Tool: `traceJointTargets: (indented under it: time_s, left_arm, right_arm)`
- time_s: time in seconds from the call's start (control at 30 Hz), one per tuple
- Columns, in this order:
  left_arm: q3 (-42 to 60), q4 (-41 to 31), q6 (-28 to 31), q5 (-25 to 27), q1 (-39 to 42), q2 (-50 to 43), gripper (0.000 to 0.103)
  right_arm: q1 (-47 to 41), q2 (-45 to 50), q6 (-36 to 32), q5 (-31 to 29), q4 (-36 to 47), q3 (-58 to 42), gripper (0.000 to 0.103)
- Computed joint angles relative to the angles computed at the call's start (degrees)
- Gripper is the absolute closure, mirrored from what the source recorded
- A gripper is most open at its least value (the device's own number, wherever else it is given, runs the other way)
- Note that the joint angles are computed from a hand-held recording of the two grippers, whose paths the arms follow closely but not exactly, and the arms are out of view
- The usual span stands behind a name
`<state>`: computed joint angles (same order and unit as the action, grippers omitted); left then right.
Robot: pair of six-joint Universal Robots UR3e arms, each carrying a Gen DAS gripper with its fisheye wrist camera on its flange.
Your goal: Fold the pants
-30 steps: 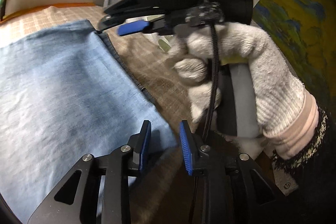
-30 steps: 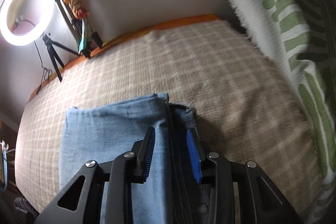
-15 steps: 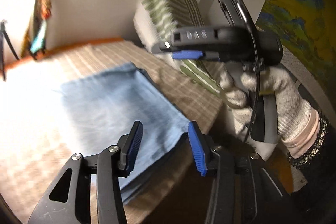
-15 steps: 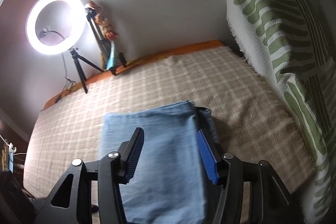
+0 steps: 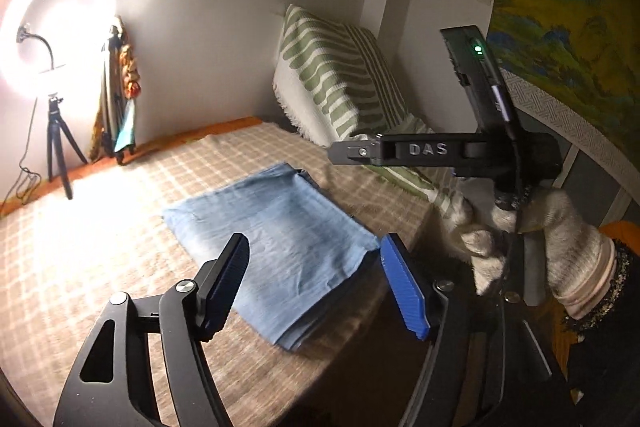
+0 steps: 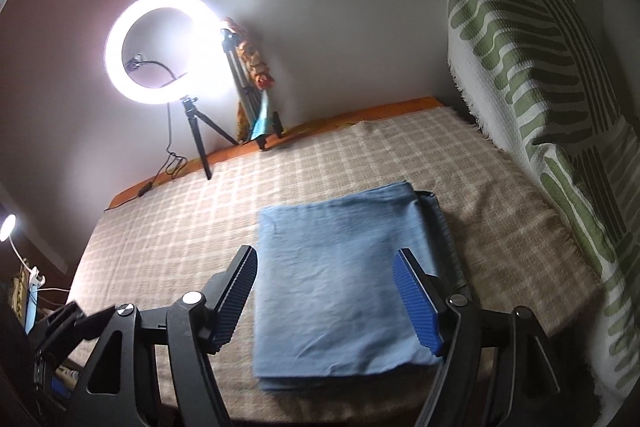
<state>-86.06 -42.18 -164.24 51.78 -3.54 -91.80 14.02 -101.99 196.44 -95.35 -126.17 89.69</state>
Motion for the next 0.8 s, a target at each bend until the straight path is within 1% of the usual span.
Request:
traceJointTargets:
  time_s: [0.1, 0.17, 0.3, 0.4, 0.47, 0.57, 0.6, 0.7, 0.73, 0.8]
  left_arm:
    - [-1.28, -1.74, 2.81, -1.25, 1.83, 2.15, 0.031]
    - [-1.85, -4.15, 4.79, -2.97, 3.59, 3.41, 0.028]
    - [-1.86, -10.37, 7.71, -6.79, 7.46, 3.88, 0.028]
    - [-2.01, -14.16, 8.87, -9.25, 10.29, 3.88, 0.027]
    - [-1.35, -16.82, 9.5, -10.52, 11.51, 2.92, 0.027]
    - [1.33, -20.72, 9.14, -11.68, 11.96, -0.15, 0.027]
    - [1.75, -20.75, 8.46, -11.61, 11.74, -1.28, 0.027]
    - [3.81, -18.78, 6.11, -10.09, 9.55, -5.99, 0.027]
    - [5.03, -18.12, 5.02, -9.4, 8.55, -8.31, 0.027]
    - [6.98, -18.53, 3.54, -9.87, 7.99, -11.68, 0.027]
  right_arm:
    - [3.75, -0.01, 1.71, -3.86, 0.89, -0.82, 0.021]
    - [5.77, -0.2, 3.09, -6.48, 1.66, -1.15, 0.02]
    - [7.77, -0.84, 5.06, -9.03, 4.88, -2.34, 0.018]
    - [8.93, -1.64, 4.92, -10.48, 7.24, -3.09, 0.013]
    - [8.66, -2.4, 5.17, -10.58, 8.35, -2.96, 0.011]
    - [5.84, -4.24, 4.63, -8.14, 9.95, -1.94, 0.004]
    - [3.86, -5.18, 3.69, -6.4, 10.16, -0.94, 0.001]
    - [-0.62, -6.83, 0.31, -3.18, 8.81, 2.49, 0.0]
    - [-3.15, -7.6, -1.86, -0.69, 7.96, 4.19, 0.0]
    - [-9.26, -8.77, -6.78, 5.42, 7.08, 7.1, 0.0]
